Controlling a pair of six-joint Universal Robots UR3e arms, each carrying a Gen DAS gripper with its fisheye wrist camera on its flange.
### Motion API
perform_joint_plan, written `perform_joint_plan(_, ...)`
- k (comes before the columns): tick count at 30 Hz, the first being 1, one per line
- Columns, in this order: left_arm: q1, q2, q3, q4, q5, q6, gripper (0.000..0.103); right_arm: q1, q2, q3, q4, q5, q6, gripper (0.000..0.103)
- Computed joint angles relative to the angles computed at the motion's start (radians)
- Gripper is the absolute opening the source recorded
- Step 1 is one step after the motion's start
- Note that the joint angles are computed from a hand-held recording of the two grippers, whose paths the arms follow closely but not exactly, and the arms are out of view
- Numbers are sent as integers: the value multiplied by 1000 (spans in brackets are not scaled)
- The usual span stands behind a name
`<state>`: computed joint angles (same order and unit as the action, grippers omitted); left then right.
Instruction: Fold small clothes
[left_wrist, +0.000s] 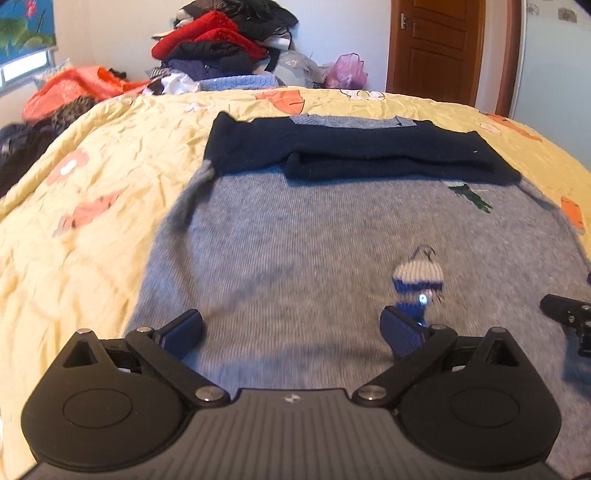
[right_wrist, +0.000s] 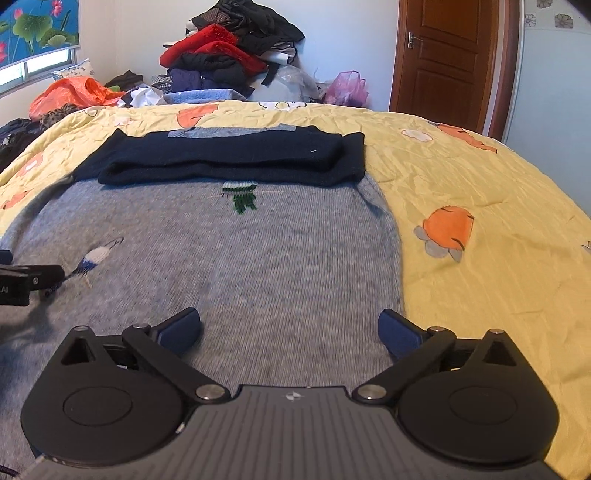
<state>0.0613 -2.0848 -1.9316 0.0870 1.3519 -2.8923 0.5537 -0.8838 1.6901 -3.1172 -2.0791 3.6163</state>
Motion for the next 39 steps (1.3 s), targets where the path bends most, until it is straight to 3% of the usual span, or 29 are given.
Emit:
perform_joint_plan(6,34,46,-127,96,-34,23,103,26,-33,56,-14,-10,18,103)
perform_joint_plan(16,44,41,-136,115,-53,24,103,63,-70,137,-53,-32,44,103)
perform_joint_plan(39,42,47,-140,112,-46,25,103,71,-59,128,-55,-46,50,103)
